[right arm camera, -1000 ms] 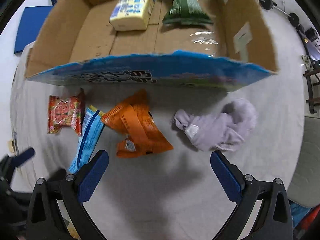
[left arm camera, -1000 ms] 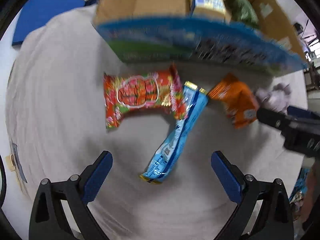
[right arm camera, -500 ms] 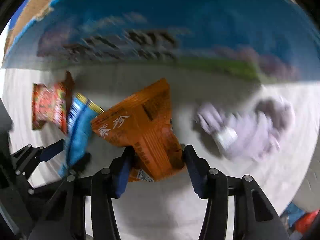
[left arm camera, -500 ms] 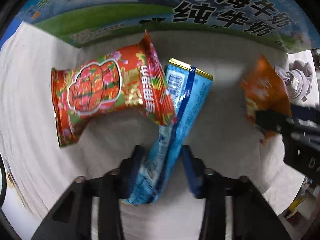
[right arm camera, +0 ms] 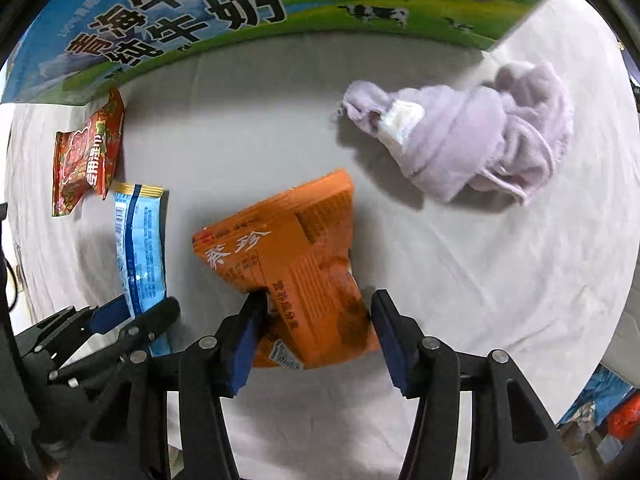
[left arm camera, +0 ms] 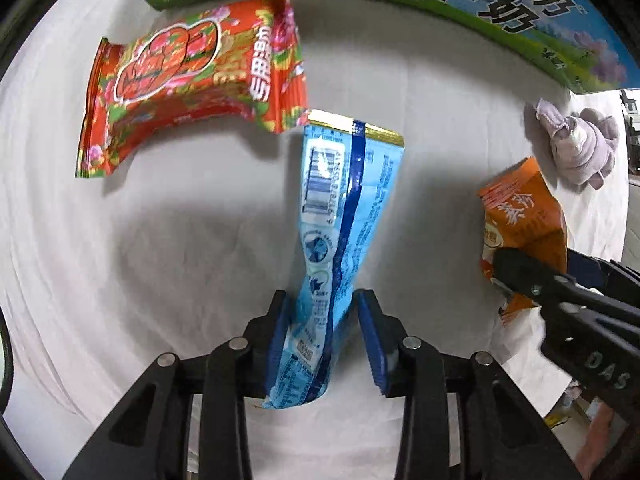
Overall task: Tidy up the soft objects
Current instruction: 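Grasp the blue stick pack with the left tool while the right tool grasps the orange bag, then carry both packs over the box, release them inside, open both tools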
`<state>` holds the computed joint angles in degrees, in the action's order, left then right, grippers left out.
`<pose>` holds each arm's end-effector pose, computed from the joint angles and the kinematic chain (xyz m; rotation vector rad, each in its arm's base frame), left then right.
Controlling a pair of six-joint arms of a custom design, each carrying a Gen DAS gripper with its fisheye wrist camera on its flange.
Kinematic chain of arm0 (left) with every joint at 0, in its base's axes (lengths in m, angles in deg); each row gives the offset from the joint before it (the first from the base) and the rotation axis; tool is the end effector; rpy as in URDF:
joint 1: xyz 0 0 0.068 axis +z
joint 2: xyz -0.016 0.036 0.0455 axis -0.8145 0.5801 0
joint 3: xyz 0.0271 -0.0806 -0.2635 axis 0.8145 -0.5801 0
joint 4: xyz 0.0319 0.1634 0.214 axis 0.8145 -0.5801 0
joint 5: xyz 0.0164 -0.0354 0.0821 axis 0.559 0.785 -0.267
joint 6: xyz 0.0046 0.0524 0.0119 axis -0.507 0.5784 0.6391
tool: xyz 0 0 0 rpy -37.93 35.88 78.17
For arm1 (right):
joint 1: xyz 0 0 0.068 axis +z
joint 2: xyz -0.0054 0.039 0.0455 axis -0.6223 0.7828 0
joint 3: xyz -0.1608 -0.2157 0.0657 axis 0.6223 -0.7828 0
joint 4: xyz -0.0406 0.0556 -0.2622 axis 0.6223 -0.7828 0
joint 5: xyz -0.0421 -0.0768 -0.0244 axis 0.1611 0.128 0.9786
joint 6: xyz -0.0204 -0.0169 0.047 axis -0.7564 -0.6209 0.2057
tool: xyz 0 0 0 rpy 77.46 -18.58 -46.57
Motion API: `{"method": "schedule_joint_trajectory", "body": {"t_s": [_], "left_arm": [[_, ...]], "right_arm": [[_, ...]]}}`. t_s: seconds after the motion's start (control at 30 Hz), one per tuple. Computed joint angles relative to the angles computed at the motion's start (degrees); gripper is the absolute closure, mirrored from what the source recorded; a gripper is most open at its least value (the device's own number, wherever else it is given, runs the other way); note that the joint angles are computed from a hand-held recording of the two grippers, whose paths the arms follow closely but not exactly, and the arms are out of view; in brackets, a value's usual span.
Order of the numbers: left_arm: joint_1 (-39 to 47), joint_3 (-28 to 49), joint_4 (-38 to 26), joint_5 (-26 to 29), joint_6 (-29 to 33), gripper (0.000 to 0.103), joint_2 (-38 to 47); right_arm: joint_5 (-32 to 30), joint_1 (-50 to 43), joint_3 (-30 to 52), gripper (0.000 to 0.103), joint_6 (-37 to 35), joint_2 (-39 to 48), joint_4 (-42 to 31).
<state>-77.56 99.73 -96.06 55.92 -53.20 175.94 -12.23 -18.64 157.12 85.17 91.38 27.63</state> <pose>0.2563 -0.1139 0.1754 0.0352 -2.9640 0.0975 0.2949 0.1139 0.1591 0.1188 -2.9320 -0.2148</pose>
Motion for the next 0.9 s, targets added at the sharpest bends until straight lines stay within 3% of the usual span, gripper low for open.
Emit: {"method": "schedule_joint_trajectory", "body": {"t_s": [0.07, 0.27, 0.57, 0.63, 0.9], "left_arm": [[-0.3, -0.2, 0.4, -0.2, -0.3, 0.080, -0.3], [-0.8, 1.6, 1.1, 3.5, -4.1, 0.090, -1.5], [-1.2, 0.6, 0.4, 4.5, -7.9, 0.093, -7.6], [1.8, 2.2, -1.7, 4.6, -5.1, 0.094, -8.5], [0.9, 8.7, -6.8, 2.5, -5.8, 0.094, -13.2]], "right_arm": [[0.8, 0.8, -1.0, 0.047, 1.3, -0.9, 0.8], [3.2, 4.2, 1.4, 0.052, 5.0, -0.1, 0.2], [2.9, 4.3, 2.9, 0.053, 6.6, -5.4, -3.4], [2.6, 2.6, 3.8, 0.053, 5.2, -6.5, -4.9], [2.2, 1.6, 10.7, 0.054, 4.7, -9.4, -11.4]]}}
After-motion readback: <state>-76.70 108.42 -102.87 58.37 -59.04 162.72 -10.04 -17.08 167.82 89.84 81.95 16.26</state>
